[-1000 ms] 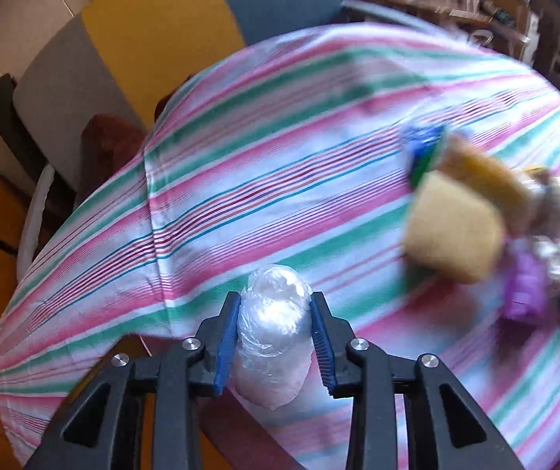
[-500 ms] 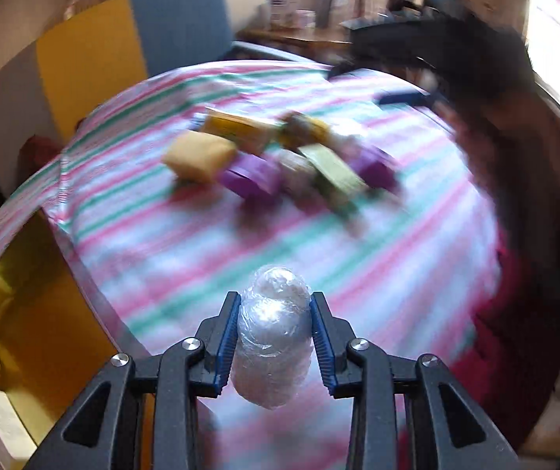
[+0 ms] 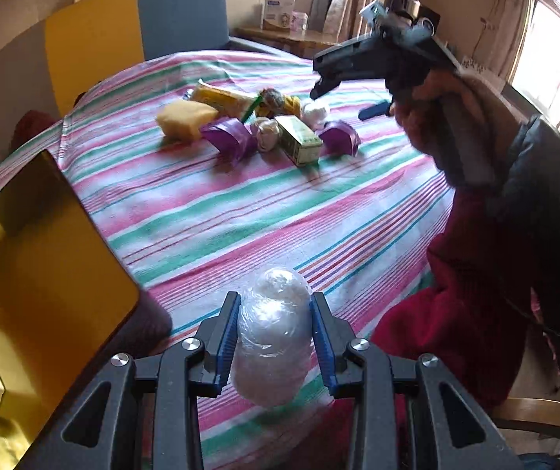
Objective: Organize objects
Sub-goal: 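Place the white ball in the tray with the left gripper while the right gripper grasps a purple packet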
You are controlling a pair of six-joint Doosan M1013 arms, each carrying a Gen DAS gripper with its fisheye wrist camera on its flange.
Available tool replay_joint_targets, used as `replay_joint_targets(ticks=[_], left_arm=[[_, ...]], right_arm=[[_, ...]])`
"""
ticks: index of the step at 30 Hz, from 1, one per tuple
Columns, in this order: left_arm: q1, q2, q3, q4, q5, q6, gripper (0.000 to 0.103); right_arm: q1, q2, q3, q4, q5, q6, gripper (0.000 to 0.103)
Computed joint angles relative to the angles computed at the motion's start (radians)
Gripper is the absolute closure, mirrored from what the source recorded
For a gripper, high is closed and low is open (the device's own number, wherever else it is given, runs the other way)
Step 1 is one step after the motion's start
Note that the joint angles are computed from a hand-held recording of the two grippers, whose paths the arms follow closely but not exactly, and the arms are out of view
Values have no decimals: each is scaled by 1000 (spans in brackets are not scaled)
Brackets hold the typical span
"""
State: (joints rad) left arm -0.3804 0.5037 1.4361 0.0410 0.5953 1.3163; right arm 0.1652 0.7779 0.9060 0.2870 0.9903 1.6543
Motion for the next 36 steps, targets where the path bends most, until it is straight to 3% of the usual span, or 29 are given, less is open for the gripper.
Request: replay_joint_targets(ticks=[2,7,13,18,19,22,23,25,36], left_arm=[[5,-14,13,0,-12,-6,68],[22,-52,58,-23,-61,-23,68],[42,-82,97,-52,-106,-54,68],[54,-100,123,-37,-120,-103,68],[55,-103,128,-28,-120,-120,68],[60,-116,147,6,-122,-176,68],[62,-121,155,20,-125,-200,68],[65,-131,169,49,-130,-247,68],[101,-194,252,237,-128,-569,68]], right_arm=[[13,-7,7,-46,-1,-19,22],[26,17,-50,-93,117,-82,22],[55,49,-144,-285,263,-232,22],[90,79,-155,-456,282,-291,25],[90,88,-161,-454,286,-289,28],[82,105,-163,-421,278,-274,69],[72,100,-152,-366,262,-275,72],[65,87,-127,-344,232,-268,72],[40,87,-126,-286,235,-249,71]])
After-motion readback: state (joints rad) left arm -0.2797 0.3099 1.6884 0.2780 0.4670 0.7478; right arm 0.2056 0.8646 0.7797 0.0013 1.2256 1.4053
